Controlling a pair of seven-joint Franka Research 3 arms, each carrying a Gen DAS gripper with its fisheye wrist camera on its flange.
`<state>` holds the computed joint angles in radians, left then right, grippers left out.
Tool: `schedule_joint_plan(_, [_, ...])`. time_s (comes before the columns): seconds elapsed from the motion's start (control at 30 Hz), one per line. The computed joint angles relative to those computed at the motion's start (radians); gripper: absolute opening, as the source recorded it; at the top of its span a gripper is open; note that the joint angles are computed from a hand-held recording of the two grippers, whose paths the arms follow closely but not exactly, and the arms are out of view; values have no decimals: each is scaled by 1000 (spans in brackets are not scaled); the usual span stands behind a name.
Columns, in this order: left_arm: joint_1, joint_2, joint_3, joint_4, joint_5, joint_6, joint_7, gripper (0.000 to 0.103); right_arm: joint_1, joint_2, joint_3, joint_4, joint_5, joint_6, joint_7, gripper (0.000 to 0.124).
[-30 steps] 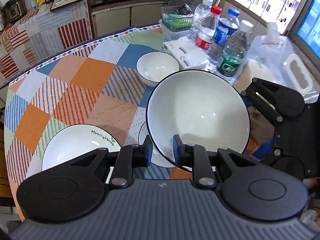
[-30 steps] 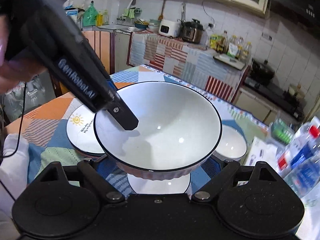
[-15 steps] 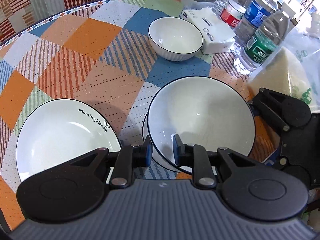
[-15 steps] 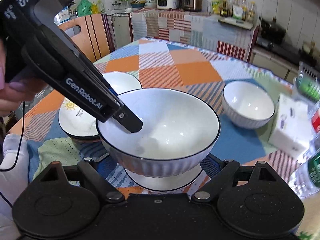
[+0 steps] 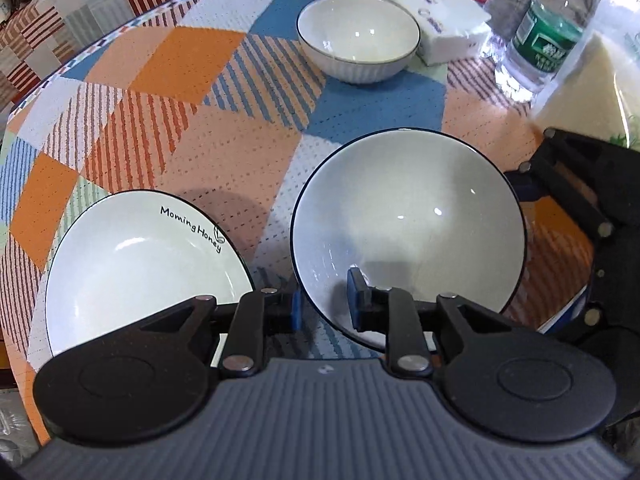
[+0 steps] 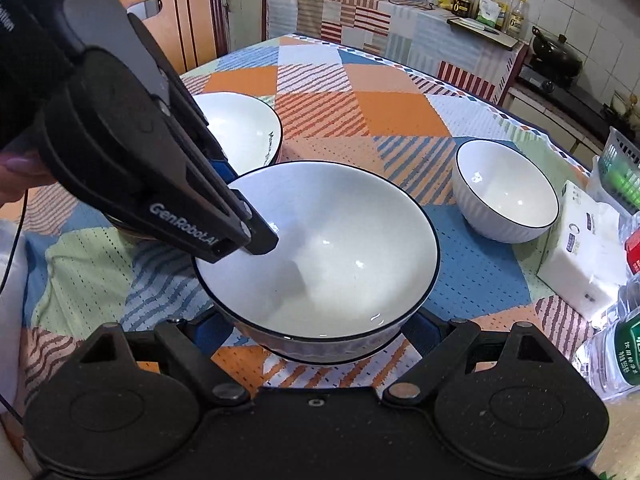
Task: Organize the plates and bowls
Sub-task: 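Lower the held bowl into the other bowl and open the left gripper, then move the left gripper to the bowl by the tissue box and grasp its rim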
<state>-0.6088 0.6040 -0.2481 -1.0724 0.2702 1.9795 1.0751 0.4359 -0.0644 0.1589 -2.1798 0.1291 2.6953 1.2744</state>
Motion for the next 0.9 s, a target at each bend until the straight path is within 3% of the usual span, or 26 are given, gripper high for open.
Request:
schedule_joint_plan(0.17, [16,-24,-1,-55,-12,41,-31,21,-8,1,7,2,-106,-13,56,98])
schedule_joint_plan(0.53, [91,-186,-46,-254,-103,178,-74,21,0,-107,-15,-69,65,4,-45,98])
schedule_joint_plan(0.9, [116,-324,-56,-325,-94,206,-87,21,-36,-205,-1,-98,77,81,8,98])
